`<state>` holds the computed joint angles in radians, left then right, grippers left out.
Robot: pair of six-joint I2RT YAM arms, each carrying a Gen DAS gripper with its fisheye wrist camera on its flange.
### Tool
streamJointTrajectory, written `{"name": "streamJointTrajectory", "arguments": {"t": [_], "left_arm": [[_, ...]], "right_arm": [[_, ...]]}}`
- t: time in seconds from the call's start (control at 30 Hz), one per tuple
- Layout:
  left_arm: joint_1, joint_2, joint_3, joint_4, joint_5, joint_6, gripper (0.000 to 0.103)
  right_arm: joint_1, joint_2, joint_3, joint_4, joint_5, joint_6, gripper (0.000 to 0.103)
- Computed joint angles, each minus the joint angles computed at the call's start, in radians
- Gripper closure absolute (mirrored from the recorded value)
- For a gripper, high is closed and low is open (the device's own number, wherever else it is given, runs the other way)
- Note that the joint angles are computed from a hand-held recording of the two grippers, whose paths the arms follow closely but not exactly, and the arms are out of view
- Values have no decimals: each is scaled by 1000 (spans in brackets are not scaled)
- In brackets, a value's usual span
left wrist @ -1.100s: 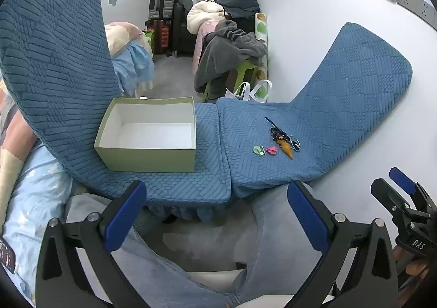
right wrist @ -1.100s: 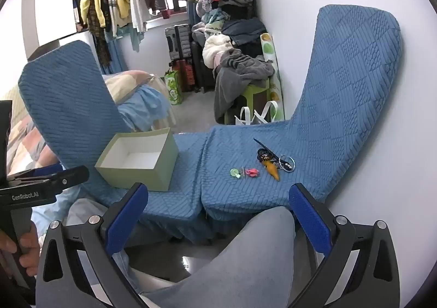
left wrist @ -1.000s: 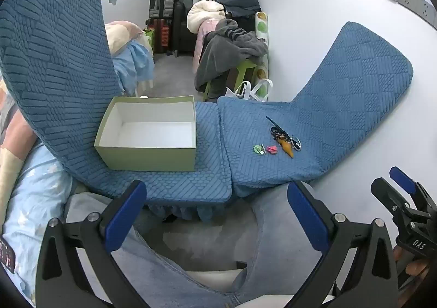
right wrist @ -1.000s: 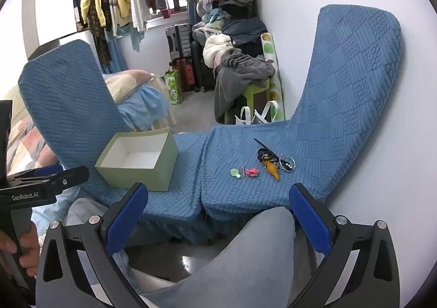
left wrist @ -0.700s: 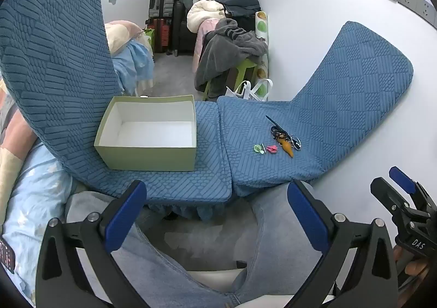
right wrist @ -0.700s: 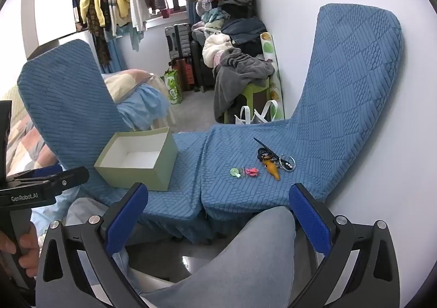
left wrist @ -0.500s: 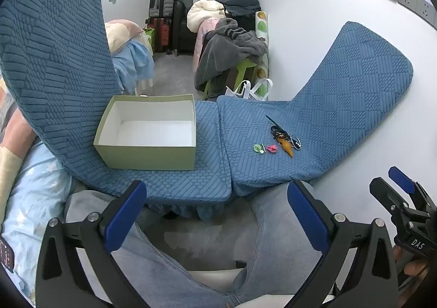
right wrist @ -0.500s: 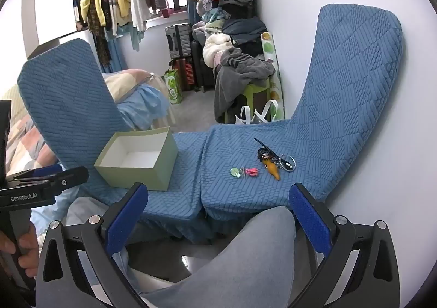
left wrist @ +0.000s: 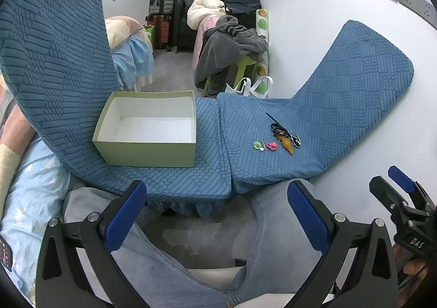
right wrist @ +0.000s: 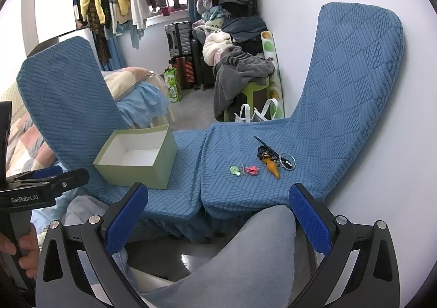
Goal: Organize jewelry
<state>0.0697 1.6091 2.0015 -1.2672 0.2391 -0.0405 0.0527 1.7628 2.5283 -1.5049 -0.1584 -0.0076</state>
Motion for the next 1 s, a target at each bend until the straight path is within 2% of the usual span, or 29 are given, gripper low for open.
{"name": "streamJointTrajectory", "arguments": {"t": [0.13,0.23,0.83,0.9,1.0], "left_arm": [[7,-14,-29,19,11,4,1],[2,-1,-13,7,7,-2,1],[-14,-10,-14,5,-3,-10,1],[1,-5,-12,6,6,-3,1],[1,-5,-13,7,7,-3,1]], "right_arm": [[4,-27,-64,30,1,8,0],[8,-2,1,-13,4,9,0],[7,-33,-68,30,5,9,0],[-1,-3,-11,0,-2,4,0],[-3,1,0,-6,-5,1,0]]}}
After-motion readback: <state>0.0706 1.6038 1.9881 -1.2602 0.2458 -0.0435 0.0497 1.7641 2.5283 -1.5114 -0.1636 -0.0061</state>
